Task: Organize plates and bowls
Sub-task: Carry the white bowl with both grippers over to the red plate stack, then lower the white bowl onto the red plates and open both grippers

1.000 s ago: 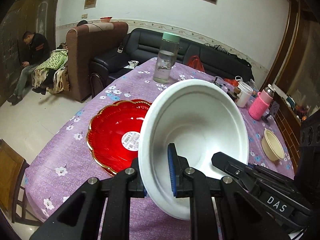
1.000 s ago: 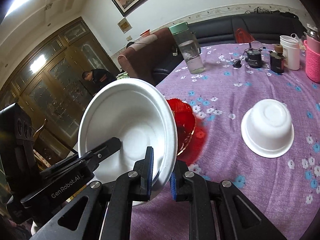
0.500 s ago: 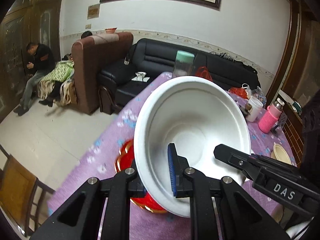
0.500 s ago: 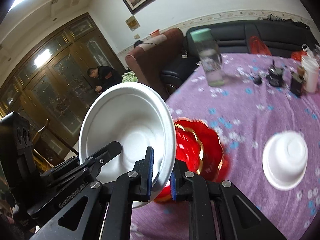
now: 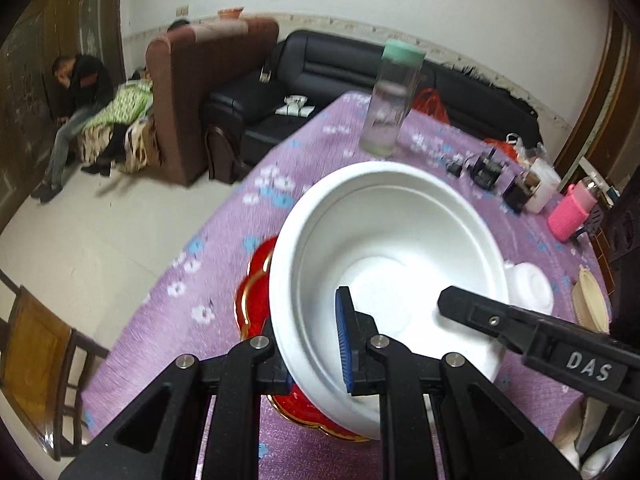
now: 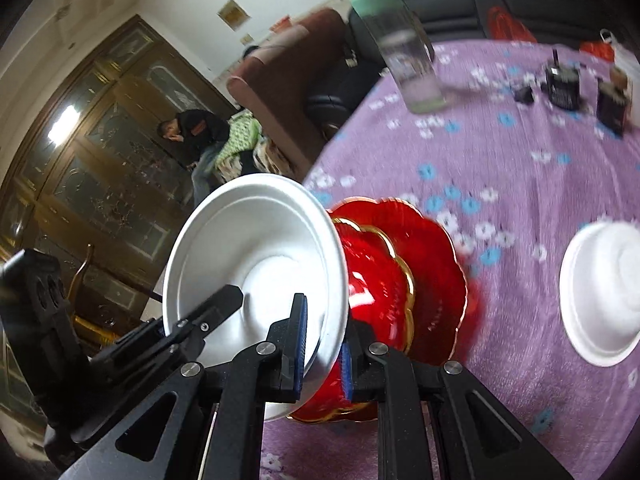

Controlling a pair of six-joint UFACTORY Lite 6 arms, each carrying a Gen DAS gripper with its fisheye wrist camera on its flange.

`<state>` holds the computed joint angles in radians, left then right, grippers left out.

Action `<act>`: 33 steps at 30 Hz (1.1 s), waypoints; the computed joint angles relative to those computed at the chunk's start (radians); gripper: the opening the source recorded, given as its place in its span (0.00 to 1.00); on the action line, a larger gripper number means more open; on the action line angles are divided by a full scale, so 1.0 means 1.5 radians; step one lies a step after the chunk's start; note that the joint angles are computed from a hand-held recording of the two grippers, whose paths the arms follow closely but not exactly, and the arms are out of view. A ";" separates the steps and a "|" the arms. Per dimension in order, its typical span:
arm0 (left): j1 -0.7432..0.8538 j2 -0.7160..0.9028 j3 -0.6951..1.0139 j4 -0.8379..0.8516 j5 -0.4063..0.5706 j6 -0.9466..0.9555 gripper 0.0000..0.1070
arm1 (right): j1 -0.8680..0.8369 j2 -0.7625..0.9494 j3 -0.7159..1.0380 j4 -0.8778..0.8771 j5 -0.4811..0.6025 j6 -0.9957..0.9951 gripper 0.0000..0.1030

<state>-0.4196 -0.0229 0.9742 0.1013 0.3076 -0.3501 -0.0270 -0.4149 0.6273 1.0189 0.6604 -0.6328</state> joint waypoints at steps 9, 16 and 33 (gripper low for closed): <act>0.014 0.064 0.005 -0.061 -0.014 0.042 0.15 | 0.052 0.064 0.010 -0.044 -0.086 0.036 0.16; 0.039 0.022 -0.018 -0.155 -0.026 0.125 0.49 | 0.068 0.080 0.013 -0.069 -0.109 0.058 0.15; 0.116 -0.175 -0.143 -0.395 -0.022 0.329 0.68 | 0.146 0.039 -0.010 -0.200 -0.209 0.200 0.36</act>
<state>-0.2456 -0.2860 0.7601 -0.4907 0.2744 0.1438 0.1921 -0.3568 0.6129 0.7182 0.3475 -0.3323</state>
